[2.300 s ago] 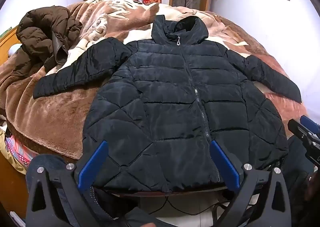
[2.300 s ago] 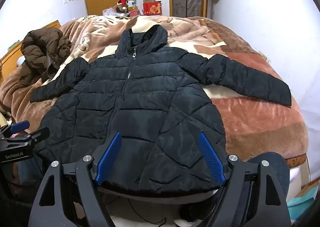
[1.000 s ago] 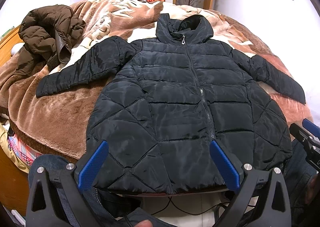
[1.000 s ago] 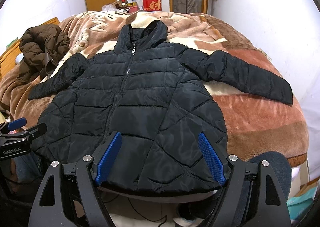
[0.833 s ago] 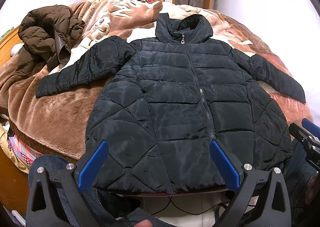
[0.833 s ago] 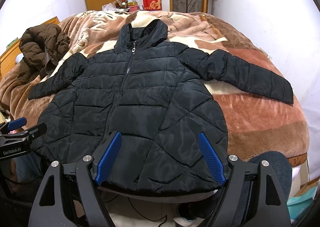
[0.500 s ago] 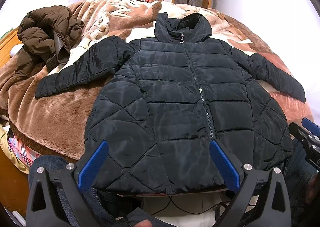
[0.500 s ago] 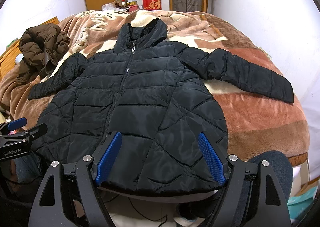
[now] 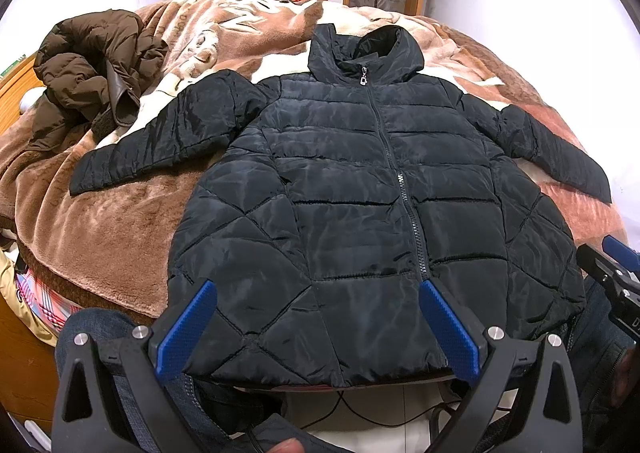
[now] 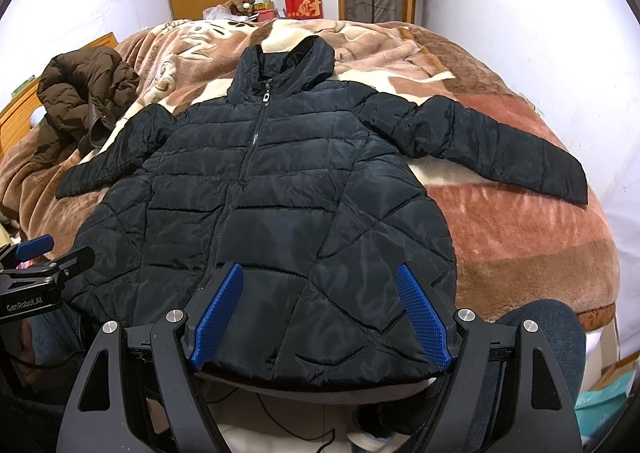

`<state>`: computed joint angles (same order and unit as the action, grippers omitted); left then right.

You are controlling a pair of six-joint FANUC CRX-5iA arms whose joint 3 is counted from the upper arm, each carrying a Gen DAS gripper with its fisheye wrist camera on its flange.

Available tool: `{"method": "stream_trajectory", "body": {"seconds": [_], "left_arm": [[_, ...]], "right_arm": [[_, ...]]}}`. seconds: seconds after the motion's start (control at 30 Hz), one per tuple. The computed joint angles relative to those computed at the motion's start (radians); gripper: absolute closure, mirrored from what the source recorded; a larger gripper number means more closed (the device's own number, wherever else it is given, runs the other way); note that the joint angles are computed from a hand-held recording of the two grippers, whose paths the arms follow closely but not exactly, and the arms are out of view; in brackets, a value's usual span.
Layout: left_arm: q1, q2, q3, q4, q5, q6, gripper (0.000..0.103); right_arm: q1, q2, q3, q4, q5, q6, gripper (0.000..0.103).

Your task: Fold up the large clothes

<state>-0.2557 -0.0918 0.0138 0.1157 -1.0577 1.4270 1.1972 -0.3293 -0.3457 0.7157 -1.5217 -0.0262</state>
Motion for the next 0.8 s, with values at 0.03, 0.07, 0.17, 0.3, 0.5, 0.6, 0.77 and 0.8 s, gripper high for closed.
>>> {"method": "stream_trajectory", "body": {"seconds": [0.03,0.07,0.17,0.3,0.5,0.6,0.77,0.8], "left_arm": [[0.0,0.0,0.0,0.0,0.001,0.0,0.0],[-0.002,0.001,0.002,-0.003,-0.002,0.003,0.0],[-0.003,0.002,0.003,-0.003,-0.003,0.004,0.0],[-0.005,0.001,0.001,-0.004,-0.001,0.006,0.0],[-0.01,-0.002,-0.004,-0.009,0.001,0.005,0.0],[-0.013,-0.001,-0.006,-0.01,0.004,0.01,0.0],[-0.015,0.0,-0.01,-0.002,0.001,0.01,0.0],[-0.013,0.002,-0.01,0.001,0.002,0.009,0.0]], "right_arm": [[0.0,0.0,0.001,0.0,0.0,0.0,0.024],[0.0,0.0,0.0,-0.001,0.0,0.0,0.024],[-0.001,0.001,0.001,-0.003,0.0,0.001,0.024],[0.002,0.003,-0.002,-0.007,0.001,-0.002,0.024],[0.001,0.004,-0.001,-0.008,0.001,-0.004,0.024],[0.001,0.003,-0.002,-0.008,0.001,-0.003,0.024],[0.001,0.004,-0.001,-0.01,0.002,-0.002,0.024],[0.001,0.004,-0.001,-0.01,0.002,-0.002,0.024]]}}
